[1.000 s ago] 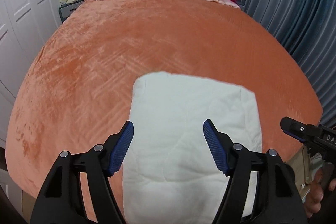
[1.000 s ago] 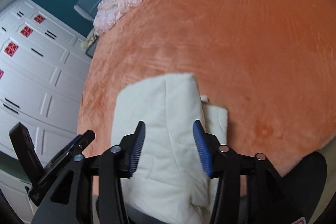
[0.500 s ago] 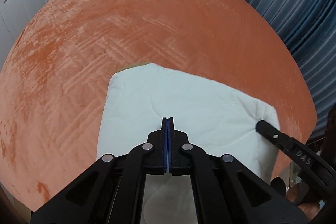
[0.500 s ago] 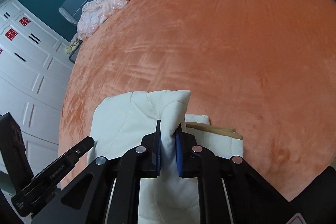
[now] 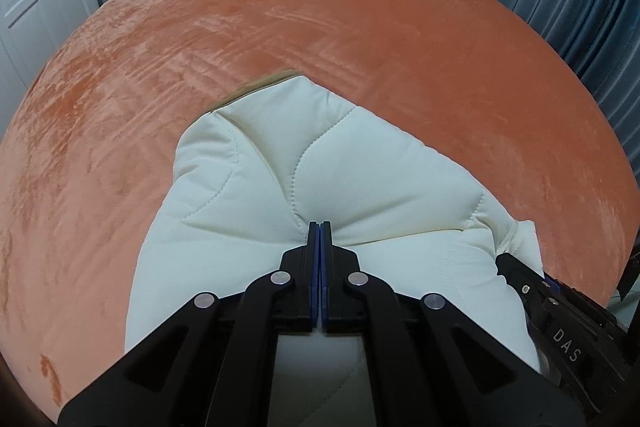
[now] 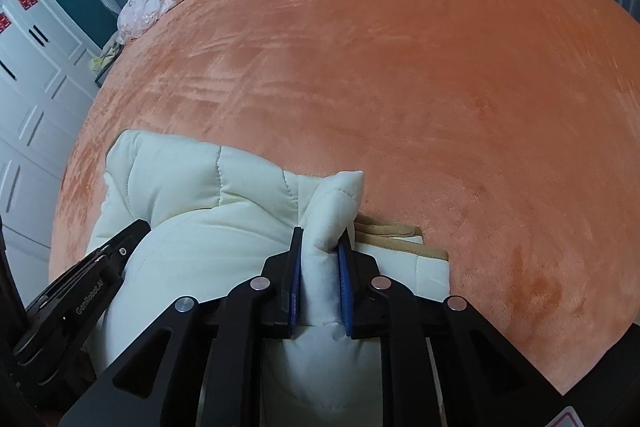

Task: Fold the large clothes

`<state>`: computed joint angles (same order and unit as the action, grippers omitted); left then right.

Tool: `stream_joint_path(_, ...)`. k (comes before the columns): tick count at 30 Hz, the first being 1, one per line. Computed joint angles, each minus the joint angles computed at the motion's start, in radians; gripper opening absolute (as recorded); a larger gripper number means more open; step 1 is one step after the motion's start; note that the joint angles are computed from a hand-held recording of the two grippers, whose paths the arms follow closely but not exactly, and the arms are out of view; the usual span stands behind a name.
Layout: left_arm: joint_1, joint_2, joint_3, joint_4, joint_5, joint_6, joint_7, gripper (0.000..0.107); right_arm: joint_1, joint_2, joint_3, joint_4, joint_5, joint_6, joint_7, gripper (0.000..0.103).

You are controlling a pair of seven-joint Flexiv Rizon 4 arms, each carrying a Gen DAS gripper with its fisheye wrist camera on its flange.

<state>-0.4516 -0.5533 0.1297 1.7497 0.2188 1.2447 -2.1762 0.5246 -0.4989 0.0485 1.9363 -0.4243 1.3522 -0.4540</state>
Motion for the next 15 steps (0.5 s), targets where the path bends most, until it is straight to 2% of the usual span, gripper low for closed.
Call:
stream_joint_path(7,-0.054,-0.049,0.065,-0.044,0.062,0.013,-0.065,0.0,0.068,-0.022,-0.101,0.03,-0.085,0.075,0.059,0.017)
stream_joint_path(15,-0.085,-0.081,0.1,-0.086,0.119,-0.007,-0.122,0.0,0.129,-0.032,-0.188,0.061,-0.119,0.145,0.11,0.019)
